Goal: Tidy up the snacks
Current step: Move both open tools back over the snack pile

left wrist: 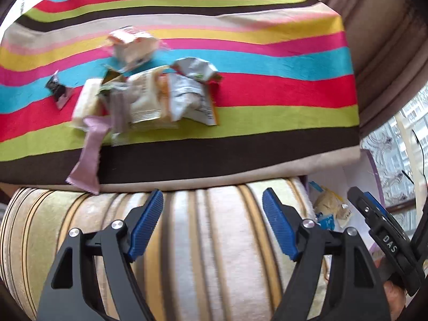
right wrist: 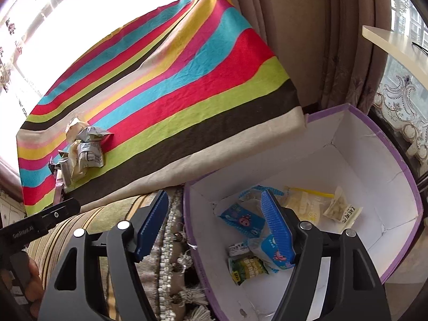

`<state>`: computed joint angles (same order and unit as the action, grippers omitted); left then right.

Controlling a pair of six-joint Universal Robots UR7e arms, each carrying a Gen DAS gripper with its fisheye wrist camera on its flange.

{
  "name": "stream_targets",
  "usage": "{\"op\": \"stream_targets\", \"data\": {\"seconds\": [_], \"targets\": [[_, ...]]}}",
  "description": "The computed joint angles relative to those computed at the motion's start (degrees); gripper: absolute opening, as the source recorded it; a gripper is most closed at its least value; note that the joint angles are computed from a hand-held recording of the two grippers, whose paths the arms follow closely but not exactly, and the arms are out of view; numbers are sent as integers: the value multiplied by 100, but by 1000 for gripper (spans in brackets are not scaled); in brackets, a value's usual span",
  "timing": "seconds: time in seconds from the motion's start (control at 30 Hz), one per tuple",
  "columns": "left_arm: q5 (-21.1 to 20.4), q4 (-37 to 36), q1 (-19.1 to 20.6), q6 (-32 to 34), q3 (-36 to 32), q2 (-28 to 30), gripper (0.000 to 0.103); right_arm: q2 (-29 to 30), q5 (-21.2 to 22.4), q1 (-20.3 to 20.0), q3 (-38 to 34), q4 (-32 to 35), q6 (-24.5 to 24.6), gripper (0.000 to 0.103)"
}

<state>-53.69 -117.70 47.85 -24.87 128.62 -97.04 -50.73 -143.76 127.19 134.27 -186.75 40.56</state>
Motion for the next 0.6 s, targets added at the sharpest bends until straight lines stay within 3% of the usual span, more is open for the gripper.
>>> {"op": "stream_targets", "data": {"seconds": [0.2, 0.6], "targets": [[484, 504, 451, -576, -245, -349, 76, 162, 74, 101, -497, 543, -202, 72], [1109, 851, 1050, -687, -523, -959, 77, 722, 307, 242, -1499, 1138, -644, 75]]}}
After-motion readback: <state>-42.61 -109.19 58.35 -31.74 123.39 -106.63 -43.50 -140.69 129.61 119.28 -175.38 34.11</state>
